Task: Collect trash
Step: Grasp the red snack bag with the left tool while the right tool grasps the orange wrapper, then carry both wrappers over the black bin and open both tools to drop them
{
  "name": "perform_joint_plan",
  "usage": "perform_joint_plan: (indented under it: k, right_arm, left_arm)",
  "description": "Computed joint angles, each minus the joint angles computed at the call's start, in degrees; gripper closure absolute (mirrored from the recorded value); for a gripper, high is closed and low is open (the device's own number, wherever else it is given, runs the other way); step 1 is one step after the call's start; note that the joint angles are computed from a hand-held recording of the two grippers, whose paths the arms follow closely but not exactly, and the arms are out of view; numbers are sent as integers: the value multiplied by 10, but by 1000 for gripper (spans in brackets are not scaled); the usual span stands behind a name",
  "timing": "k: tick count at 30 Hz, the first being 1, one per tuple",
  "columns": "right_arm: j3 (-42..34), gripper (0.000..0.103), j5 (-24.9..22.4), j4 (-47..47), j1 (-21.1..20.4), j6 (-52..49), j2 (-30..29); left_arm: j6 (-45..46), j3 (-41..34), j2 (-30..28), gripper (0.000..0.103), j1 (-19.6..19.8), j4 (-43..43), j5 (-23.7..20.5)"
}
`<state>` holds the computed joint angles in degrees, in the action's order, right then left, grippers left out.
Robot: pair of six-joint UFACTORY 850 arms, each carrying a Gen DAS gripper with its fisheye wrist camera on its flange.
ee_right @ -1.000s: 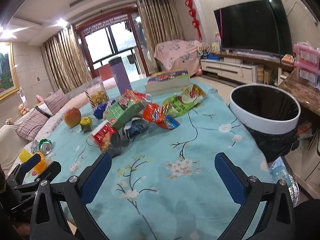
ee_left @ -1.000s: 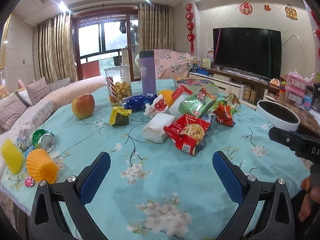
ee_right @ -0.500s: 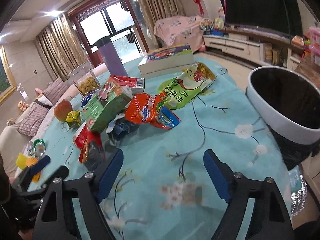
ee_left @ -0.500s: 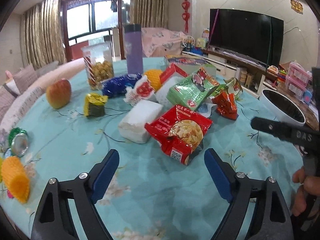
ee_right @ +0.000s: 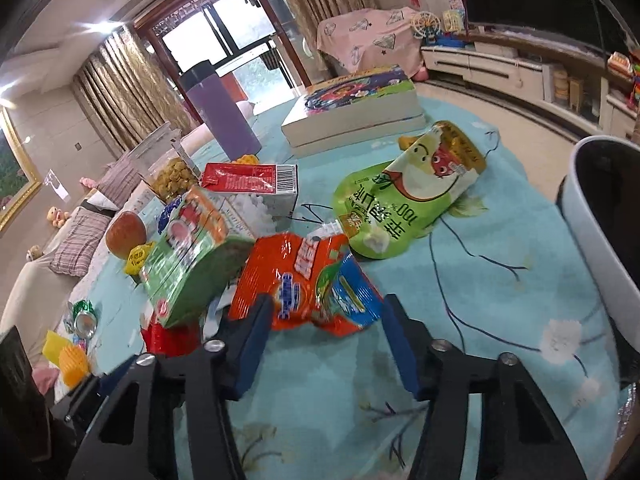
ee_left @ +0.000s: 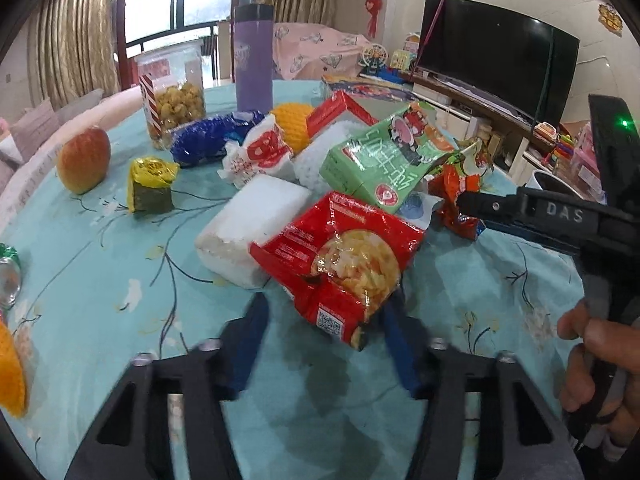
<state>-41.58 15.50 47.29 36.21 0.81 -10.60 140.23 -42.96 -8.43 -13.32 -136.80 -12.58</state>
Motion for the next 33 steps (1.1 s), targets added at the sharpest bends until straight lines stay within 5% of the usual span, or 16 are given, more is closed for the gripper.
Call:
perform_joint_plan:
  k: [1,5,12,23,33]
  right_arm:
    - [-1,62,-1,-31,-3,31,-2]
    - [2,96,-4,-149,-12,142,-6]
    - [37,99,15,-94,9,100,32]
    - [117,99,46,94,42,-37,133]
    - [171,99,71,238,45,-144,207]
  left_arm:
    - [-35,-4,-4,73,0,35,2]
    - [-96,-9,-9,92,4,101,-4]
    - [-23,21,22,98,0,51,-30]
    - [-119,52,65,98,-39,187,-49]
    - [-171,1,27,98,-80,258,-21]
